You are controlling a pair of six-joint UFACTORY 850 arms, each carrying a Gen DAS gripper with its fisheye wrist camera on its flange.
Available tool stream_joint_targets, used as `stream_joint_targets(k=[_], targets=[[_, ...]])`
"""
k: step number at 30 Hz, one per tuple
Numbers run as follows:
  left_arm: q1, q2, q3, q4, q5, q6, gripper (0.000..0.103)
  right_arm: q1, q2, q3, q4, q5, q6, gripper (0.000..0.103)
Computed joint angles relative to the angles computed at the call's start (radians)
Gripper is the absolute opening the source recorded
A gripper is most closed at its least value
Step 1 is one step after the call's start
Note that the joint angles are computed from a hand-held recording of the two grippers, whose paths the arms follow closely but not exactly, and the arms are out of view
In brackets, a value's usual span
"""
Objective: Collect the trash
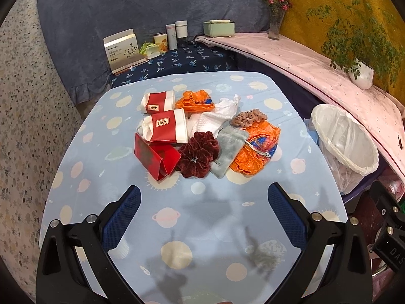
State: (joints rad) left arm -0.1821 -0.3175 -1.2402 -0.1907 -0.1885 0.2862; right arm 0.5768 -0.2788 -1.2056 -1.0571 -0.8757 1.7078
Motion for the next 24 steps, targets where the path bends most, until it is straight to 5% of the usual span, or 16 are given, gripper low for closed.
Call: stream_joint_targets(k=[24], targets=[[0.102, -0.126, -0.12, -0.285, -0.023, 0.249, 0.096, -0.007, -0.163, -0.176, 0.035, 0.032, -0.06, 0.096]])
